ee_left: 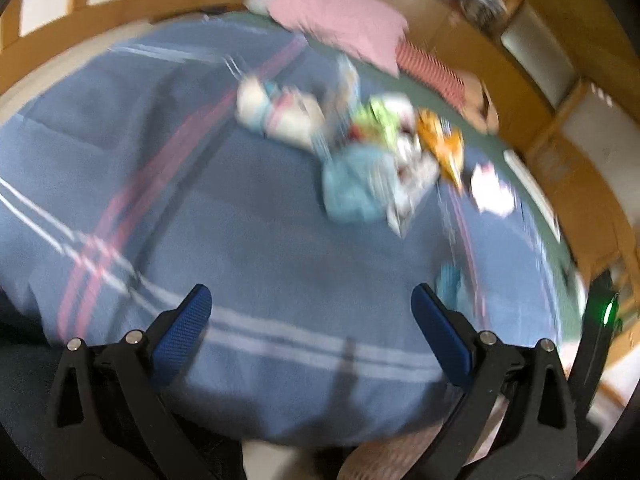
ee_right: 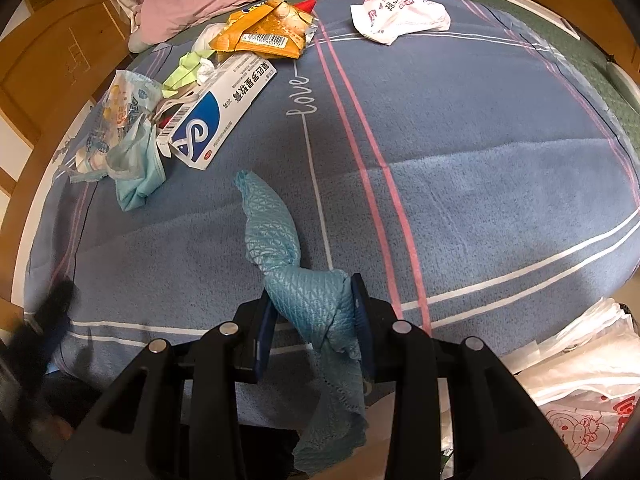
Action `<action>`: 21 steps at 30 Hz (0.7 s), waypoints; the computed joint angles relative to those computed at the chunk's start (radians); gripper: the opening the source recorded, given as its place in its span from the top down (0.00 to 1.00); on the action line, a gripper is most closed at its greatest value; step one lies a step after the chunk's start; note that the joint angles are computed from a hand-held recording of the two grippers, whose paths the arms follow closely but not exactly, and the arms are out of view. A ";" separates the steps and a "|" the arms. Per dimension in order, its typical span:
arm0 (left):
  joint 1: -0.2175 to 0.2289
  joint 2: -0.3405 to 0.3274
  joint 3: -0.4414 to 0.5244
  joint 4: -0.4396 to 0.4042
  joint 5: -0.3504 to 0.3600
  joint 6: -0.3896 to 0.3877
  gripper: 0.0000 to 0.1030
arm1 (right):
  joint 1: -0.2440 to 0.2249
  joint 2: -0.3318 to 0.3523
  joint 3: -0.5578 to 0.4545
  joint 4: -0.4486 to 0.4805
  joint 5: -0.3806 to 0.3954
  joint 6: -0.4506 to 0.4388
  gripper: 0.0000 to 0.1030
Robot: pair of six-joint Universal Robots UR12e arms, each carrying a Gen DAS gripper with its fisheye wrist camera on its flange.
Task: Collect trash
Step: 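Grasp the blue face mask with the left gripper while the right holds the teal cloth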
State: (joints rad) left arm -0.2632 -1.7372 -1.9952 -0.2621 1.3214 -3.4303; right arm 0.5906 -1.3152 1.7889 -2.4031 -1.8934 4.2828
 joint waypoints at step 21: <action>-0.009 -0.195 0.258 -0.259 -0.193 0.192 0.67 | -0.005 0.005 -0.004 0.000 0.002 -0.023 0.64</action>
